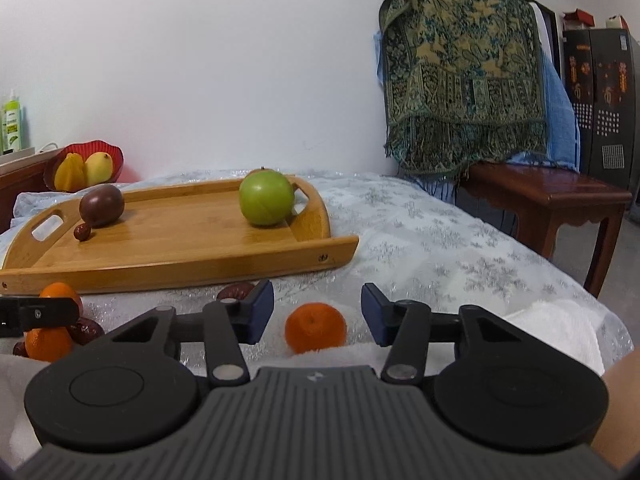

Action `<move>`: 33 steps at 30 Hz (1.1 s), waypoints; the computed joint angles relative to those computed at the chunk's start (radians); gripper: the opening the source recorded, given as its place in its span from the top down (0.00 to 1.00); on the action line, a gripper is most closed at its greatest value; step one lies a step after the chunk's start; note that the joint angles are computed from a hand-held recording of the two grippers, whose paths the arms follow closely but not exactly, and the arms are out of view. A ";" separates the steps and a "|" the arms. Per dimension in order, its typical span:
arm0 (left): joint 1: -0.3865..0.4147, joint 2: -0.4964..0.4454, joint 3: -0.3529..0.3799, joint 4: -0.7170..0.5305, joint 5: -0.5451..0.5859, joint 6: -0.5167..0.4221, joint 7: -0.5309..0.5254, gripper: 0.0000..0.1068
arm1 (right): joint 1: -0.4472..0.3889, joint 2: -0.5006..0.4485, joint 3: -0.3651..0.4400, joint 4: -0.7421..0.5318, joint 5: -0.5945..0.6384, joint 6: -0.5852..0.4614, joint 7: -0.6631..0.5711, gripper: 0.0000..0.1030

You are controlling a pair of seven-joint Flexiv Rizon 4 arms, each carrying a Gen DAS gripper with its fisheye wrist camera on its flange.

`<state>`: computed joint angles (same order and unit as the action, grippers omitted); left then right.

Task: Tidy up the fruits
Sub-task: 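Grasp a tangerine with the left tool while the right tool grasps another tangerine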

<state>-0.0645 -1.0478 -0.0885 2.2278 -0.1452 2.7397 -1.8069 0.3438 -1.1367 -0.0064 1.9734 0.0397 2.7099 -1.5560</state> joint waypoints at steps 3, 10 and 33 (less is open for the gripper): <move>0.030 -0.004 -0.013 -0.007 0.036 -0.013 -0.026 0.55 | 0.006 0.000 -0.001 0.004 0.007 -0.011 -0.004 0.48; 0.081 -0.013 -0.030 -0.031 0.109 -0.047 -0.083 0.53 | 0.010 0.002 0.000 0.006 0.014 -0.038 -0.002 0.48; 0.020 -0.015 -0.011 -0.039 0.017 -0.028 -0.077 0.65 | 0.044 0.004 -0.018 -0.010 0.049 -0.108 -0.035 0.53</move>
<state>-0.0442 -1.0627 -0.0994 2.1887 -0.1287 2.7121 -1.8836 0.3873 -1.1328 -0.0241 1.9631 0.0885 2.6024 -1.5913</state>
